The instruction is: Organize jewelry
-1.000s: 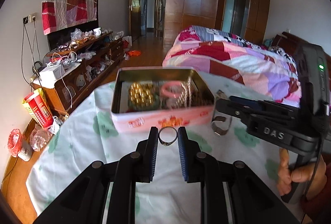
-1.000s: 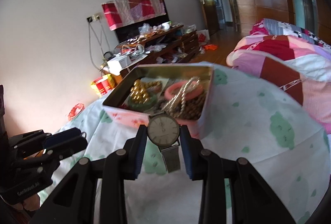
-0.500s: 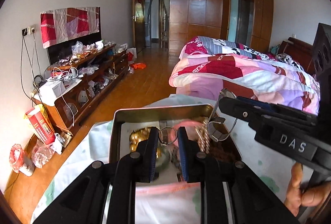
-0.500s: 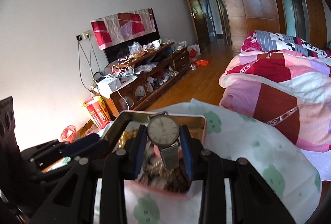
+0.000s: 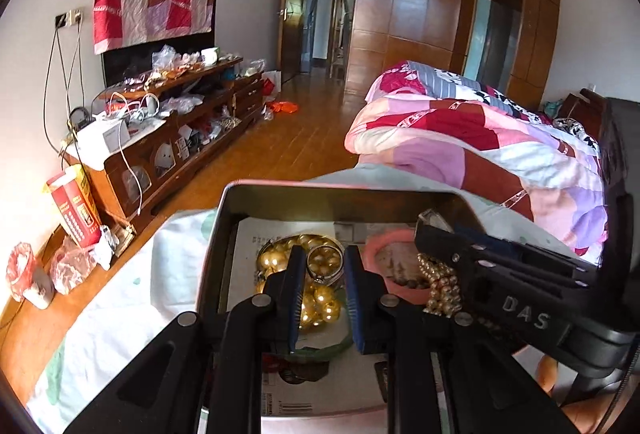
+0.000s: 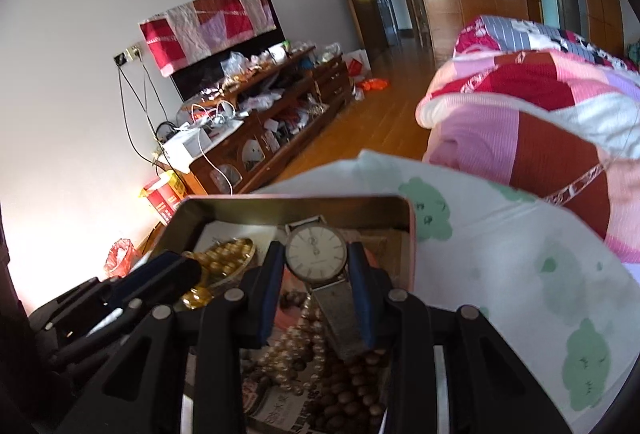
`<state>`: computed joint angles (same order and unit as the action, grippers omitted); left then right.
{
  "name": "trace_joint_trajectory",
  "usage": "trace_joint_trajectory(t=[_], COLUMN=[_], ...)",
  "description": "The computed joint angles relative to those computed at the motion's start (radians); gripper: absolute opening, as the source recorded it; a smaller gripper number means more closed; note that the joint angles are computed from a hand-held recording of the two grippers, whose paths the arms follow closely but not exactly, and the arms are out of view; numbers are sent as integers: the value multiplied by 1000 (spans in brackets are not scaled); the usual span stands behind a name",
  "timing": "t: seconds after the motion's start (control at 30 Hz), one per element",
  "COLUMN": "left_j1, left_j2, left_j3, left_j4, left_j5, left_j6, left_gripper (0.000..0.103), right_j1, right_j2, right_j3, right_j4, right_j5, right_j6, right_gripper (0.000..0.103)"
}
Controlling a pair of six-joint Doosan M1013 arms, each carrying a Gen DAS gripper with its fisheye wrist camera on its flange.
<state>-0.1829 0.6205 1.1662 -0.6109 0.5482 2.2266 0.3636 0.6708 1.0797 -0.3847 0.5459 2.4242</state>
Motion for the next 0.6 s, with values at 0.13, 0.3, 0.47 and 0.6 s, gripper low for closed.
trace_joint_trajectory(t=[0.13,0.3,0.47,0.6], left_j1=[-14,-24,-29,-21], left_j2=[-10,-16,-48,-75], left_j3=[27,35,81,115], left_j4=[49,105,160,140], left_j5=[-65,-95,-213,-230], left_j6=[0,-49,-124,-175], left_gripper=[20,52,71,72], right_j1=[0,9,33,42], right_j2=[0,-35,-73,-106], right_j3=[6,66,126,180], right_j4=[46,-81,-481,-608], right_j5=[-21,-103,-95,-71], right_j6=[-68,70,486,693], right_gripper=[37,79,88,90])
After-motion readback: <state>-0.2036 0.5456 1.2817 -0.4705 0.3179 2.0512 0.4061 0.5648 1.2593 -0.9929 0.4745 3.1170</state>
